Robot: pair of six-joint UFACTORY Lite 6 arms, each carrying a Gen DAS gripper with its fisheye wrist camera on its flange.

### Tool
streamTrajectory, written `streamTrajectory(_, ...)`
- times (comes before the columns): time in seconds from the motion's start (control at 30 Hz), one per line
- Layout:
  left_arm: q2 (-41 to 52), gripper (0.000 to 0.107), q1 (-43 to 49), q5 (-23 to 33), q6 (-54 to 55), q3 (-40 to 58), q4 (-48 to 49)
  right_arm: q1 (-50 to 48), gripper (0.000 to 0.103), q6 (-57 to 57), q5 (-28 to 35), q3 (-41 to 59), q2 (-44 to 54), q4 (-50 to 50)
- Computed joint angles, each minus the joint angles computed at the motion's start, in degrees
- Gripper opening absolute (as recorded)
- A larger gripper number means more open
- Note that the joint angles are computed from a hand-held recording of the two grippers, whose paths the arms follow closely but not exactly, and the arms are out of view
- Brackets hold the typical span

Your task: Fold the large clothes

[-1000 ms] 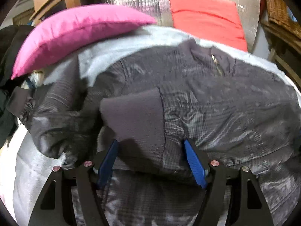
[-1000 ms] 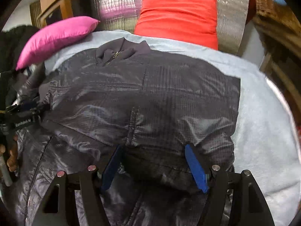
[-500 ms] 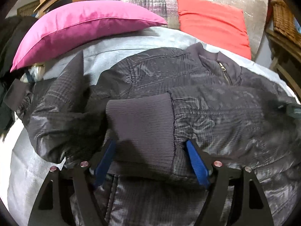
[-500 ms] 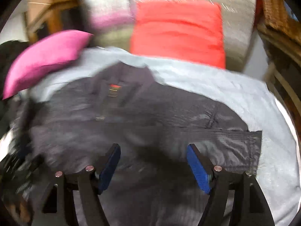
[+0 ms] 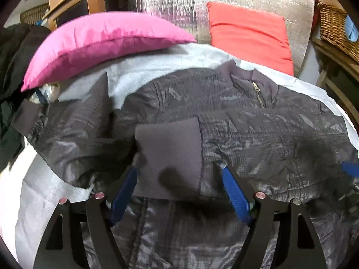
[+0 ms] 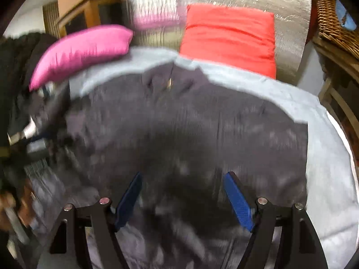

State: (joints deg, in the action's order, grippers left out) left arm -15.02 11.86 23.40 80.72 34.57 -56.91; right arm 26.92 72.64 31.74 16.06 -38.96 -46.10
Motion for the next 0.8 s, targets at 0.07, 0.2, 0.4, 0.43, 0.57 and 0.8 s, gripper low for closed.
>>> streamTrajectory(0.07,0.89,0.079,-0.87,0.15,-5.14,0.22,5.27,-3.31,0.079,-0.31,-4.19,-0.98,5.42,0.27)
streamTrajectory(0.2,-1.18,0.079,0.86,1.65,-5.45,-0.38,6.82,-3.35,0.08,-1.73,-3.22,0.12,4.55,2.8)
streamTrajectory(0.4,-3.64,0.079,5.56,7.18,-4.95,0.37,7.49,8.51,0.086,7.8,7.16,-0.27,-2.51,0.24)
streamTrajectory(0.43,-4.3,0.079,7.0,8.68,-4.46,0.44,7.93,7.84,0.087,8.9,5.61,-0.28,-0.4,0.31)
streamTrajectory(0.57,-2.76,0.079,17.07,18.27,3.76,4.54,5.82,5.25,0.087,14.89,1.88,-0.29,6.96,-5.67)
streamTrajectory(0.8,23.59,0.082,35.92,32.72,4.38,30.93,4.1,34.74,0.087,41.99,19.97,-0.79,1.67,-14.23)
